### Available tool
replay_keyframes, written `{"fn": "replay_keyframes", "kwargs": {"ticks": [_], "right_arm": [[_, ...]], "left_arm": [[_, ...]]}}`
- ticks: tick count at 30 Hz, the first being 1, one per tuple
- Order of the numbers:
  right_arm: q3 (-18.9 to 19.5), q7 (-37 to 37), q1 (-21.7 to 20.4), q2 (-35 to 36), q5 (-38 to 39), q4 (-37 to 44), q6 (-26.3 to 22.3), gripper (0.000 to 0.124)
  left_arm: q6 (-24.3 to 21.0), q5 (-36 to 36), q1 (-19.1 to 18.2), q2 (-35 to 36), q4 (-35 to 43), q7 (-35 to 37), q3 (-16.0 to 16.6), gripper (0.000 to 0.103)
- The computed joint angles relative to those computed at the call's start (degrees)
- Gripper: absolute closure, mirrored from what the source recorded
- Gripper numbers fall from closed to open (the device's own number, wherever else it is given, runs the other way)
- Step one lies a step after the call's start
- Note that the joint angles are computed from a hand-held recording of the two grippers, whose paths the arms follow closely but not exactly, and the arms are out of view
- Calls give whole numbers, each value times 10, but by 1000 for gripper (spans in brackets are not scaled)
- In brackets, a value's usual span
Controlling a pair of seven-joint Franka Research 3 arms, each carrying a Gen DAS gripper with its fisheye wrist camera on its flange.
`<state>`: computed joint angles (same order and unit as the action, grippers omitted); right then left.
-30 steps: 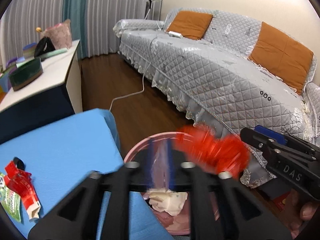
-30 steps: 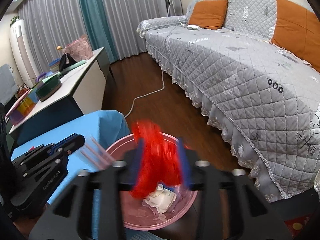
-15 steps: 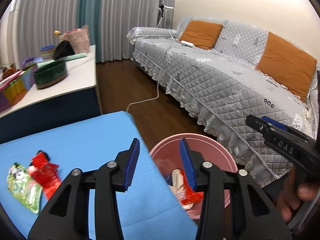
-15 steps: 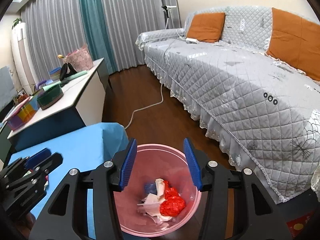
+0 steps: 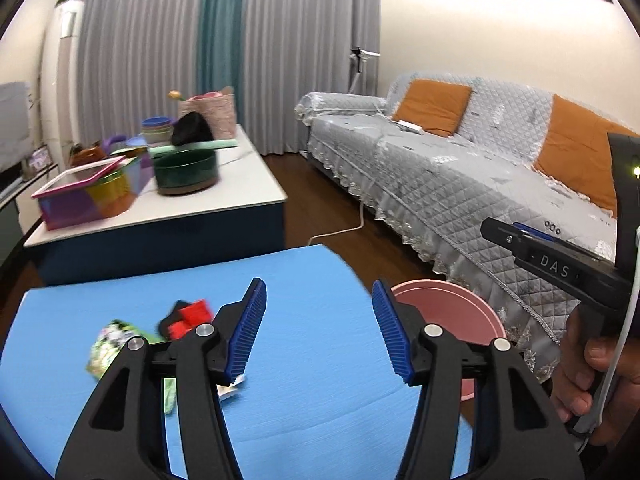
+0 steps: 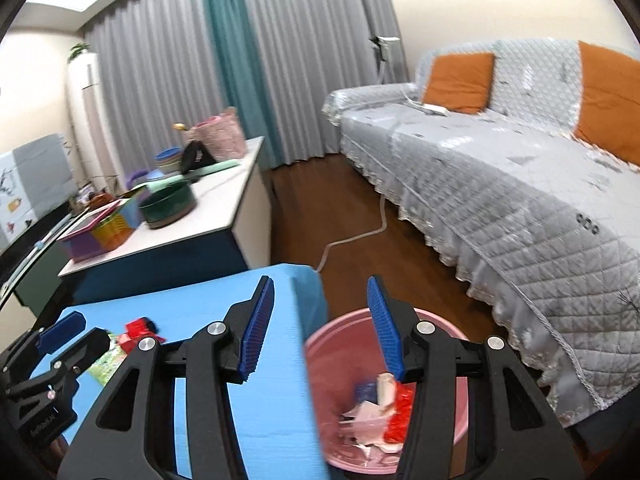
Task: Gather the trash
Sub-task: 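Move both open grippers back over the table toward the carton and pouch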
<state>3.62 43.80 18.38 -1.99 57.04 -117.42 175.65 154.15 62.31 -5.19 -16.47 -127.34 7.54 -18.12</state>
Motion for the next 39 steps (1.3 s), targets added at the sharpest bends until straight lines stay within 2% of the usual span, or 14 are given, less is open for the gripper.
{"fn": "replay_keyframes", "kwargs": {"ticks": [4, 10, 14, 17, 21, 26, 31, 35, 39], "right_arm": [[11, -27, 16, 2, 23, 5, -9, 75], [31, -22, 34, 23, 6, 15, -22, 75], [47, -13, 43, 46, -18, 26, -28, 75], [58, 2, 48, 67, -41, 37, -42, 75], [75, -1, 50, 96, -54, 54, -58, 74], [95, -7, 49, 132, -58, 85, -76, 60], [104, -8, 53, 162, -96, 112, -81, 47], [106, 1, 56, 184, -130, 131, -89, 43], [98, 37, 63, 211, -179, 159, -111, 42]], "left_arm": [[2, -14, 15, -58, -54, -12, 14, 48], [-6, -39, 59, -125, -138, -60, 18, 49], [-2, -61, 80, -141, -174, -68, 23, 58], [11, -75, 94, -140, -194, -75, 27, 63], [43, -98, 106, -138, -220, -84, 34, 63], [74, -127, 124, -123, -234, -88, 34, 63], [102, -152, 136, -108, -240, -80, 34, 63], [120, -171, 142, -92, -237, -73, 31, 64], [131, -192, 143, -75, -231, -64, 32, 73]]}}
